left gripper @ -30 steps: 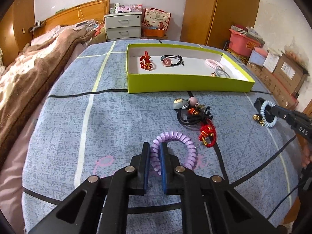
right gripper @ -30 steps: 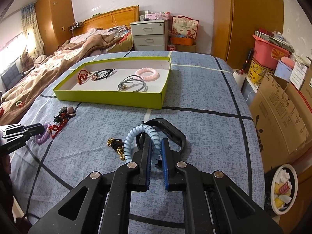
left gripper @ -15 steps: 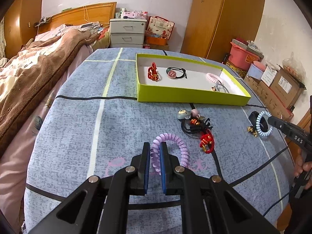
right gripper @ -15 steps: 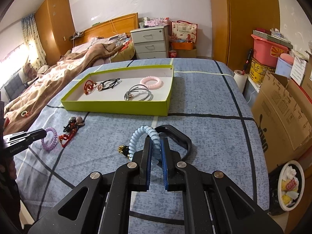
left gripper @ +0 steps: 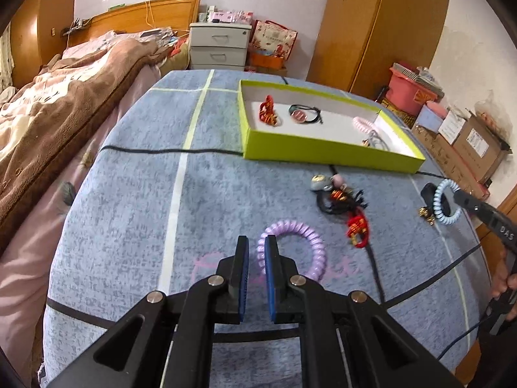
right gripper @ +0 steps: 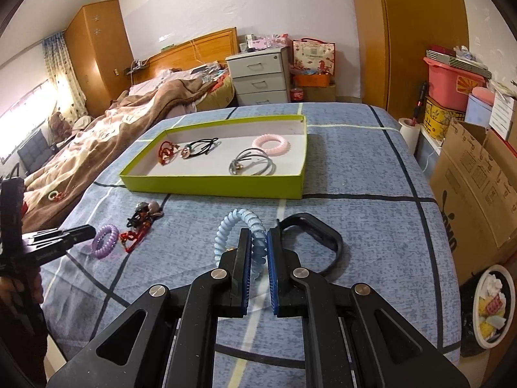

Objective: Organize jewelry
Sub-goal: 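Lift both held coil ties and carry them toward the lime-green box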

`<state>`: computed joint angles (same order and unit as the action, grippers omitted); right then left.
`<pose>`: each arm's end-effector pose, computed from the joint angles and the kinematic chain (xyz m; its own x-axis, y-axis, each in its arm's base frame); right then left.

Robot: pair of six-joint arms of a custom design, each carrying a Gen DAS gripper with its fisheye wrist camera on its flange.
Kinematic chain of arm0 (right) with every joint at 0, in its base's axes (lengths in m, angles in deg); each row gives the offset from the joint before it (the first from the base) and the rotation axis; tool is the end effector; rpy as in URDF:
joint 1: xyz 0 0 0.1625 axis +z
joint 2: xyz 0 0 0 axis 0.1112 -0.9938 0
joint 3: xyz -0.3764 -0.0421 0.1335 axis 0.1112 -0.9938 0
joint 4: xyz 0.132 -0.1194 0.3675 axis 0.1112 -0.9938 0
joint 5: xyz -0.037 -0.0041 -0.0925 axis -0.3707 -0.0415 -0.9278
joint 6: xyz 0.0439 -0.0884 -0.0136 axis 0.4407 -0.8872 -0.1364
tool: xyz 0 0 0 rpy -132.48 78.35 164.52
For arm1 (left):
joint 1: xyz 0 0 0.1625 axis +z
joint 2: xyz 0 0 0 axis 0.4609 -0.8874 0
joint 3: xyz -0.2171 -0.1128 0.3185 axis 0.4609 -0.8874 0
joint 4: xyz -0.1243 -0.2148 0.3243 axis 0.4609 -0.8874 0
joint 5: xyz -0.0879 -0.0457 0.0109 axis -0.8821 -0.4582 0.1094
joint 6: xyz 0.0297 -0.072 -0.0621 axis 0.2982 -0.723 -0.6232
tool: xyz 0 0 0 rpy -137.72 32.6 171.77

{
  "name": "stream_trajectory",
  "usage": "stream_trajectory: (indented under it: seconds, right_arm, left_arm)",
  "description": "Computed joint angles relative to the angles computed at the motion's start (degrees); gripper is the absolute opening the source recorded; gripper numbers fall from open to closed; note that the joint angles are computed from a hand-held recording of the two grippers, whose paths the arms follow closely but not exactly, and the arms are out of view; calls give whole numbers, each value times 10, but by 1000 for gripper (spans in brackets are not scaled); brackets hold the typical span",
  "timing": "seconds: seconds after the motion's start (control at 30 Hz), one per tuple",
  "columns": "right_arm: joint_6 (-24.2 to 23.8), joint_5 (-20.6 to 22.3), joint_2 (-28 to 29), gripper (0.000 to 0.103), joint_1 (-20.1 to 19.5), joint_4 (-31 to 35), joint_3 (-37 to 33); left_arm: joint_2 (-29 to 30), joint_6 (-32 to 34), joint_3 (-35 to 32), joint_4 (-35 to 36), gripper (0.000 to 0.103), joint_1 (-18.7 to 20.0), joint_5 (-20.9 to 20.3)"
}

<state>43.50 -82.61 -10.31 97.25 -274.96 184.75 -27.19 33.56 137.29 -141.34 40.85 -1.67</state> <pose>0.2563 -0.5940 -0.0208 -0.6879 -0.5502 0.4734 -0.7169 0.6169 -0.3247 0.0378 -0.4705 0.2590 -0.7967 -0.2518 -0.5494 0.2267 0.7183 -0.6578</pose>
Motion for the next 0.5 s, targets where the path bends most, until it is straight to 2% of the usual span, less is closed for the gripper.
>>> stream_trajectory:
  seconds: [0.07,0.1,0.17,0.33,0.4,0.47,0.5]
  right_arm:
    - [0,0,2,10,2,1,-1]
    - [0,1,2,10,3,2,-2]
    - [0,3,3,10,4,1,-1]
    - [2,7,5,10,7,1,1]
    - [2,8,6,10,8,3,1]
    - [4,8,7,10,8,5,-1]
    - [5,9,7,10,7,7,-1]
  left_arm:
    - [1,-5,-4,20,35,2,1]
    - [5,-1,-3,24,38,-2,12]
    - [15,13,-4,23,41,-7,29]
    - [36,26,-13,32,42,-17,74]
    - [40,41,-12,25,32,-21,76]
    - [42,49,-13,22,10,-21,70]
    - [43,52,-13,20,10,-22,70]
